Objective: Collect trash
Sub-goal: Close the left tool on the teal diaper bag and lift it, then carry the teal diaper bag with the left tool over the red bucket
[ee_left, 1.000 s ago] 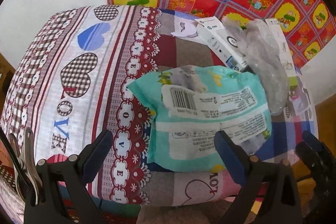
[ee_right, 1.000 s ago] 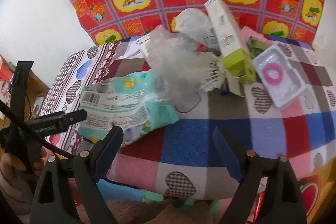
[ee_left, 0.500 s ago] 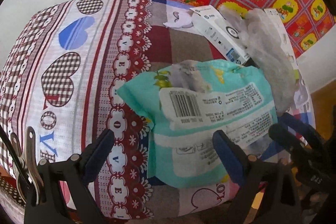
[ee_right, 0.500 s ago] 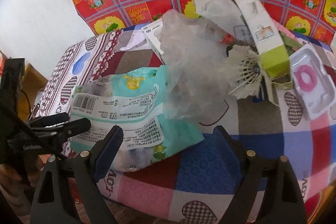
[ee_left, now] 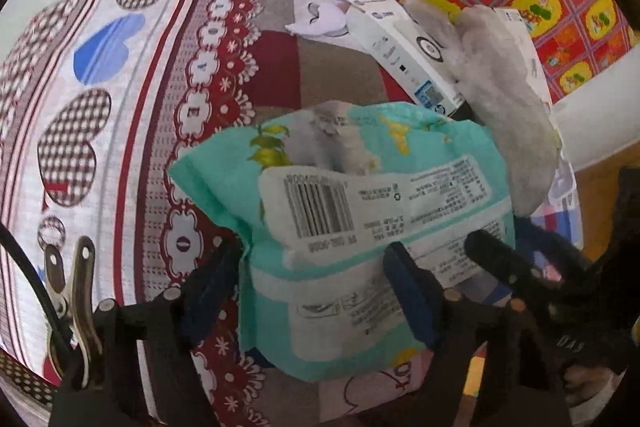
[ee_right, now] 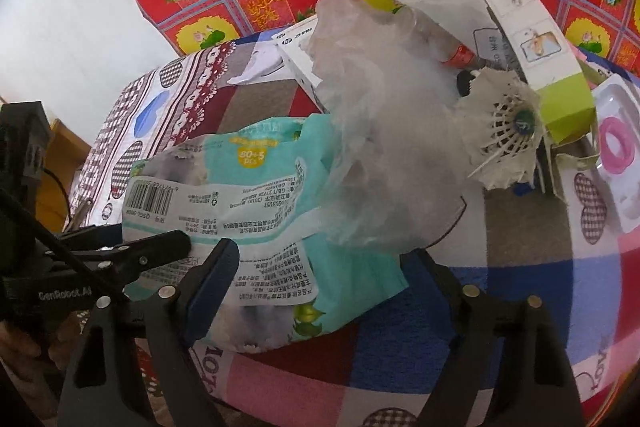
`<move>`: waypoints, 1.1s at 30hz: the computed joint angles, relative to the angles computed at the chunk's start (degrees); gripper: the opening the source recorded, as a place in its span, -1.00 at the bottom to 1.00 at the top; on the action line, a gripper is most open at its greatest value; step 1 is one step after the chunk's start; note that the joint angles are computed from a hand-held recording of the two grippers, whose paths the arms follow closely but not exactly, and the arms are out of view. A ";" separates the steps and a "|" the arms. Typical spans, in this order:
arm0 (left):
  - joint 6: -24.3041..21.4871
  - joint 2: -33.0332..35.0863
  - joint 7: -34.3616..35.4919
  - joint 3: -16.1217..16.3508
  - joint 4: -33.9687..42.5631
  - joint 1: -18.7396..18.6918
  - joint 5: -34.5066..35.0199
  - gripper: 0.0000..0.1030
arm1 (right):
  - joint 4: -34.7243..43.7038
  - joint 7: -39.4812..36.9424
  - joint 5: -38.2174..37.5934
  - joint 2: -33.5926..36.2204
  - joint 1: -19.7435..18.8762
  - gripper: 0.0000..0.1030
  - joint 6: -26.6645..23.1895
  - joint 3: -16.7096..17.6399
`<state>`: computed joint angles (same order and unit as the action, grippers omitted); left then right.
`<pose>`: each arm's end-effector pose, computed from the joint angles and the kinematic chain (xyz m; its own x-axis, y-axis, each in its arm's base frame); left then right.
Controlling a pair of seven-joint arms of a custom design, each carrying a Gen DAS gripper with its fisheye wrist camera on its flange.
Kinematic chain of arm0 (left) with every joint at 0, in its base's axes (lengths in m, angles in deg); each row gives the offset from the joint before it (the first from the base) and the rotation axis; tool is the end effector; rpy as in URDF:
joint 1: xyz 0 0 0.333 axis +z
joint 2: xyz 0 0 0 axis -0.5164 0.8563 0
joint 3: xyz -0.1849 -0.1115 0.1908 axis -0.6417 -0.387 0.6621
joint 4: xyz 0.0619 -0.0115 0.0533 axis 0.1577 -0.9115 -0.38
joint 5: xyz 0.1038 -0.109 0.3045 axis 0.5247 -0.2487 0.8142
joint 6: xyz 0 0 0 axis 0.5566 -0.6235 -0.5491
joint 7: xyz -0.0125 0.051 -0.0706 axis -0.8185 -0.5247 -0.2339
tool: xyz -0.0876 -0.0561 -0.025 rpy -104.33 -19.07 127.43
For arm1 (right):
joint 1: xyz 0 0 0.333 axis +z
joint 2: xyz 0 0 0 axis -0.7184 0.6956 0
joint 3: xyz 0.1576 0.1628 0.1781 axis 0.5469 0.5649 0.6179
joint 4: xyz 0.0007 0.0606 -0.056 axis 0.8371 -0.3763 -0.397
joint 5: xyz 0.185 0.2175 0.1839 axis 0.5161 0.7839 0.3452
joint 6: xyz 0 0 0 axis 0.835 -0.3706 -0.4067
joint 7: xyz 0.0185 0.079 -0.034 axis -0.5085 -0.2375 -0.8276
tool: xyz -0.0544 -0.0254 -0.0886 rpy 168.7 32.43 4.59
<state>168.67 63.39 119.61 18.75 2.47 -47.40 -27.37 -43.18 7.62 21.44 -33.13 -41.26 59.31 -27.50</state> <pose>0.5369 -0.2591 0.6397 0.2621 -0.9220 0.2848 -0.8997 -0.3403 -0.2734 0.5954 0.1044 0.6429 0.4644 -0.8460 -0.2618 -0.8401 -0.3273 -0.4326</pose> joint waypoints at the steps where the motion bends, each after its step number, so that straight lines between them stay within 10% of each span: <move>1: -0.07 0.16 -0.15 0.03 0.19 -0.02 0.03 0.50 | 0.03 0.10 0.21 0.06 -0.06 0.61 -0.26 0.05; 12: 0.17 -1.84 0.78 -0.22 -2.34 -0.09 0.03 0.33 | -6.27 0.48 -0.65 -3.42 1.11 0.24 1.36 -0.15; 19: -0.14 -4.69 0.30 -0.80 -5.36 -0.17 -0.72 -0.15 | -14.52 -2.29 0.52 -9.09 1.66 -0.14 5.77 -0.61; 33: -1.54 -4.81 -1.49 -2.47 -2.15 -3.54 3.86 -0.41 | -23.84 -5.81 4.45 -17.44 0.58 -0.32 7.57 -3.42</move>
<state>167.13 58.58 118.12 16.28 0.32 -50.95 -23.51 -67.02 1.81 25.89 -50.57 -40.68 66.88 -30.91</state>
